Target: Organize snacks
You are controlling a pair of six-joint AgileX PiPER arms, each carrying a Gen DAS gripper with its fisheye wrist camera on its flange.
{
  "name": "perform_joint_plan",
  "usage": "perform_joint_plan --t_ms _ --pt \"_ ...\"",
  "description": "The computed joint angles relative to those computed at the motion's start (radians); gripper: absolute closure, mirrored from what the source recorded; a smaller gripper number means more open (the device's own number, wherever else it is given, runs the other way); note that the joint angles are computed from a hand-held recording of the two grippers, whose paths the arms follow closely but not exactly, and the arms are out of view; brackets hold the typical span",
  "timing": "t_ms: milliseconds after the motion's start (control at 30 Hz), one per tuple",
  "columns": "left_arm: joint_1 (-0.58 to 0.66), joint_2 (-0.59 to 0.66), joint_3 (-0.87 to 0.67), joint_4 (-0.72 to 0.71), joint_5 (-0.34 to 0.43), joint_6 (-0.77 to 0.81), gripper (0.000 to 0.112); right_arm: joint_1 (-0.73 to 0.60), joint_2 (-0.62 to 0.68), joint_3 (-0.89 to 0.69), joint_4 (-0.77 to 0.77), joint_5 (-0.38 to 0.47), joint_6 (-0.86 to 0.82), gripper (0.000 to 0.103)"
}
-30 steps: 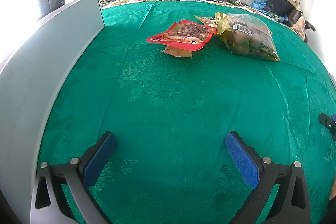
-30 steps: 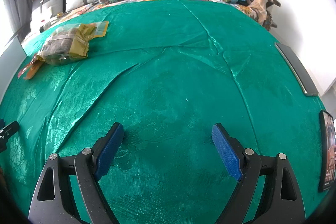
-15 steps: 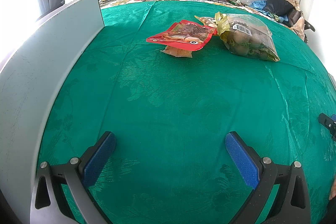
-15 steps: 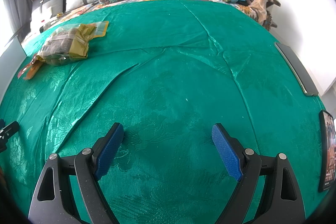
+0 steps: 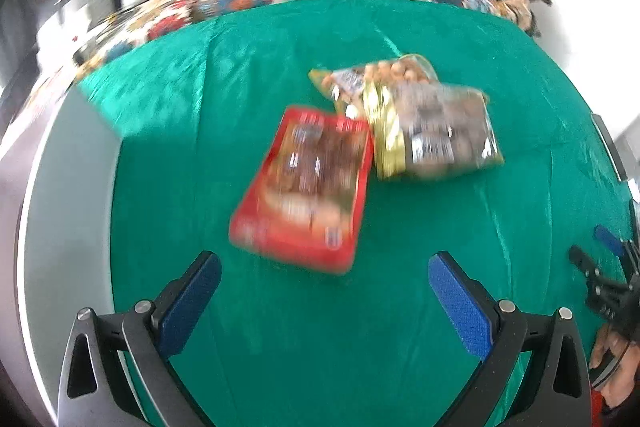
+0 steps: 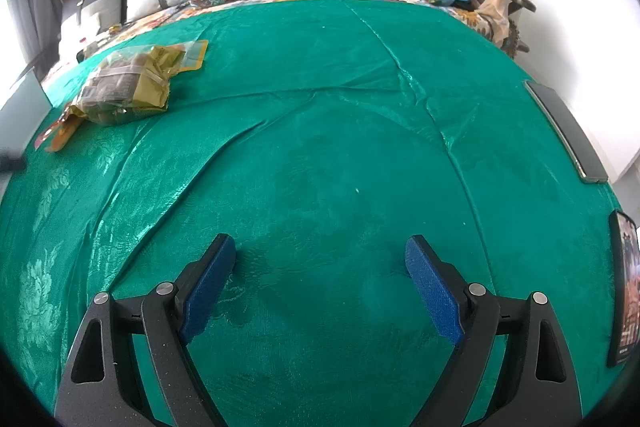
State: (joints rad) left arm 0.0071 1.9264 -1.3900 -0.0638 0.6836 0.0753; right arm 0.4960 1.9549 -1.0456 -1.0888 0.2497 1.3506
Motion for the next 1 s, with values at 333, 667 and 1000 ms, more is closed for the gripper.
perform_joint_plan --t_ms 333,667,1000 --pt "0.055 0.232 -0.293 -0.11 0.115 0.097 0.059 0.001 0.0 0.0 -0.002 0.001 0.003 0.013" --pt "0.173 -0.239 0.369 -0.366 -0.075 0.236 0.102 0.002 0.0 0.0 -0.003 0.001 0.005 0.013" --pt "-0.088 -0.458 0.672 -0.034 -0.18 -0.069 0.039 0.003 0.0 0.0 -0.002 0.002 0.004 0.013"
